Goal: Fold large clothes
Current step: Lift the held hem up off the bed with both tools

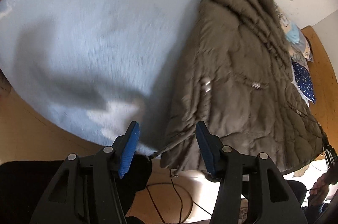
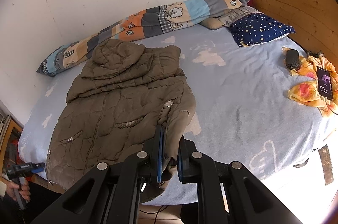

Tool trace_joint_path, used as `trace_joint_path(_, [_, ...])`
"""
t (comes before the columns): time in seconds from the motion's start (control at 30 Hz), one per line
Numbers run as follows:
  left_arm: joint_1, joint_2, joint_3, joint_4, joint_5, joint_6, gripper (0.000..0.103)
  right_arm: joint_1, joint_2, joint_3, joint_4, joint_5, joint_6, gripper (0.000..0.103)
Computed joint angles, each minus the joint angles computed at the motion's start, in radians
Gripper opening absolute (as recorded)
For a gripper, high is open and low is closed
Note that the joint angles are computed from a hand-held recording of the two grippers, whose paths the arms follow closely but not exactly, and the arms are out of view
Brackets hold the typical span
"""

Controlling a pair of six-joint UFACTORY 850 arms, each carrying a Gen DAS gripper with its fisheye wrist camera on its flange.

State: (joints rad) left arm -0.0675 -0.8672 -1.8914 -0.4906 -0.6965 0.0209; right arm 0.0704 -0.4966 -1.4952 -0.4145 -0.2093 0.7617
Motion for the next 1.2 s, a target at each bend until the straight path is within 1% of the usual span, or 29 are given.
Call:
trace_joint_path(0.17, [0.01, -0.05, -0.018, -0.173, -0.051, 0.11, 0.053, -0.006, 0.0, 0.004, 0.047, 0.01, -0.044, 0.011])
trace_joint_path(0.2, [0.01, -0.058, -0.03, -0.196, -0.072, 0.133, 0.053, -0.007, -0.001, 0.006, 0.054, 0.012, -0.05, 0.011])
trace_joint_path(0.33, [-0.012, -0.058, -0.02, -0.196, -0.076, 0.154, 0.053, -0.016, -0.002, 0.017, 0.105, 0.021, -0.087, 0.011])
trace_joint_path(0.37, [-0.014, -0.056, -0.016, -0.201, -0.072, 0.157, 0.049, -0.018, -0.002, 0.021, 0.113, 0.023, -0.091, 0.011])
trace_joint_path(0.4, [-0.015, -0.051, -0.006, -0.222, -0.067, 0.179, 0.033, -0.019, -0.002, 0.024, 0.129, 0.026, -0.104, 0.011])
trace_joint_path(0.47, [-0.017, -0.033, 0.022, -0.241, -0.049, 0.216, 0.02, -0.019, -0.006, 0.022, 0.139, 0.023, -0.108, 0.011])
trace_joint_path(0.5, [-0.022, -0.027, 0.03, -0.231, -0.032, 0.223, 0.017, -0.019, -0.007, 0.022, 0.149, 0.022, -0.115, 0.011])
trace_joint_path(0.57, [-0.039, -0.003, 0.055, -0.184, 0.018, 0.22, 0.016, -0.02, -0.009, 0.022, 0.165, 0.02, -0.126, 0.011])
trace_joint_path(0.6, [-0.042, 0.0, 0.06, -0.174, 0.03, 0.216, 0.017, -0.02, -0.009, 0.021, 0.171, 0.02, -0.131, 0.011])
trace_joint_path(0.63, [-0.048, 0.004, 0.067, -0.141, 0.047, 0.197, 0.018, -0.021, -0.009, 0.021, 0.185, 0.019, -0.144, 0.011])
trace_joint_path(0.67, [-0.053, 0.0, 0.063, -0.109, 0.056, 0.173, 0.025, -0.021, -0.009, 0.022, 0.187, 0.019, -0.147, 0.011])
trace_joint_path(0.7, [-0.056, -0.006, 0.055, -0.078, 0.059, 0.146, 0.037, -0.021, -0.009, 0.021, 0.179, 0.018, -0.141, 0.011])
trace_joint_path(0.73, [-0.062, -0.01, 0.049, -0.006, 0.065, 0.078, 0.048, -0.02, -0.009, 0.021, 0.174, 0.016, -0.136, 0.011])
trace_joint_path(0.77, [-0.062, -0.013, 0.046, 0.044, 0.061, 0.023, 0.07, -0.019, -0.009, 0.021, 0.168, 0.015, -0.129, 0.011])
trace_joint_path(0.8, [-0.06, -0.017, 0.044, 0.056, 0.063, -0.002, 0.075, -0.02, -0.009, 0.022, 0.174, 0.016, -0.134, 0.011])
trace_joint_path(0.83, [-0.054, -0.028, 0.035, 0.025, 0.048, 0.014, 0.075, -0.021, -0.01, 0.023, 0.182, 0.017, -0.14, 0.011])
trace_joint_path(0.87, [-0.047, -0.039, 0.025, -0.027, 0.029, 0.056, 0.06, -0.022, -0.01, 0.025, 0.191, 0.02, -0.149, 0.011])
trace_joint_path(0.9, [-0.039, -0.044, 0.021, -0.102, 0.008, 0.12, 0.039, -0.023, -0.01, 0.026, 0.203, 0.022, -0.16, 0.011])
trace_joint_path(0.93, [-0.038, -0.045, 0.017, -0.135, -0.002, 0.162, 0.032, -0.023, -0.012, 0.026, 0.206, 0.023, -0.162, 0.011])
trace_joint_path(1.0, [-0.053, -0.023, 0.043, -0.102, 0.041, 0.182, 0.019, -0.025, -0.012, 0.031, 0.232, 0.028, -0.182, 0.011])
trace_joint_path(1.1, [-0.068, 0.026, 0.101, -0.085, 0.12, 0.212, 0.015, -0.027, -0.005, 0.042, 0.244, 0.041, -0.196, 0.011])
trace_joint_path(1.17, [-0.073, 0.066, 0.147, -0.112, 0.19, 0.259, 0.014, -0.024, 0.005, 0.052, 0.196, 0.048, -0.167, 0.011])
trace_joint_path(1.2, [-0.075, 0.096, 0.182, -0.137, 0.241, 0.304, 0.014, -0.022, 0.011, 0.057, 0.172, 0.053, -0.148, 0.011])
